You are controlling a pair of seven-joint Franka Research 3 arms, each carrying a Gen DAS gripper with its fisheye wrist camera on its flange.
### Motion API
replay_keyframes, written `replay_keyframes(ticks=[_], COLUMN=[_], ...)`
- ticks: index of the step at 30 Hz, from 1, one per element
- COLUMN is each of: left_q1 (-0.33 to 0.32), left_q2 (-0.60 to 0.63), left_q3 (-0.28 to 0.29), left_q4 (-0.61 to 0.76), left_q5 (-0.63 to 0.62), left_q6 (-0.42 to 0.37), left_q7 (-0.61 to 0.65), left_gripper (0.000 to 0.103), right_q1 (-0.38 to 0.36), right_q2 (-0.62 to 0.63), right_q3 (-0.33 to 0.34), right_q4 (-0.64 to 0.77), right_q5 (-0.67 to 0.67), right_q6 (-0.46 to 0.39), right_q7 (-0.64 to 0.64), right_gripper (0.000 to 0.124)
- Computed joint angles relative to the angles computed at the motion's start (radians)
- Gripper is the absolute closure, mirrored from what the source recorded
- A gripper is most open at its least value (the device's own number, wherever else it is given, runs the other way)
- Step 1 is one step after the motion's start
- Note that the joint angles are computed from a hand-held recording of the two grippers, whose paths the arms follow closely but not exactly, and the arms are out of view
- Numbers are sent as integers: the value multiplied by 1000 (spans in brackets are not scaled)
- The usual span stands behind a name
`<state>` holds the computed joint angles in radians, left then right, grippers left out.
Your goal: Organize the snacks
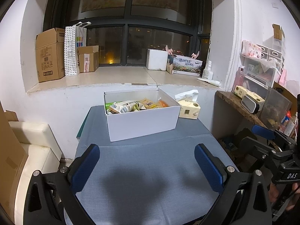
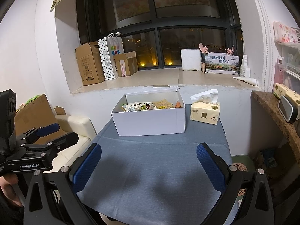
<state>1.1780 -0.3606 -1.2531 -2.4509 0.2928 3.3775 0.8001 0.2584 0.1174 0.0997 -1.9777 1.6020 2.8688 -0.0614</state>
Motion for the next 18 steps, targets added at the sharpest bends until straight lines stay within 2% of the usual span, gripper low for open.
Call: replay_keyframes(ticks=[18], left_q1=[3], left_q2=[-5], left_q3=[-5], left_q4=[-2], left_q5=[1], left_q6=[-2], left_q7=[-5], left_gripper=[0], right_q1=[1], right_q2=[3], right_q3=[3], right_q4=[-2], right_q5=[-21], right_q6=[2], right_q7=[24], right_gripper=[21])
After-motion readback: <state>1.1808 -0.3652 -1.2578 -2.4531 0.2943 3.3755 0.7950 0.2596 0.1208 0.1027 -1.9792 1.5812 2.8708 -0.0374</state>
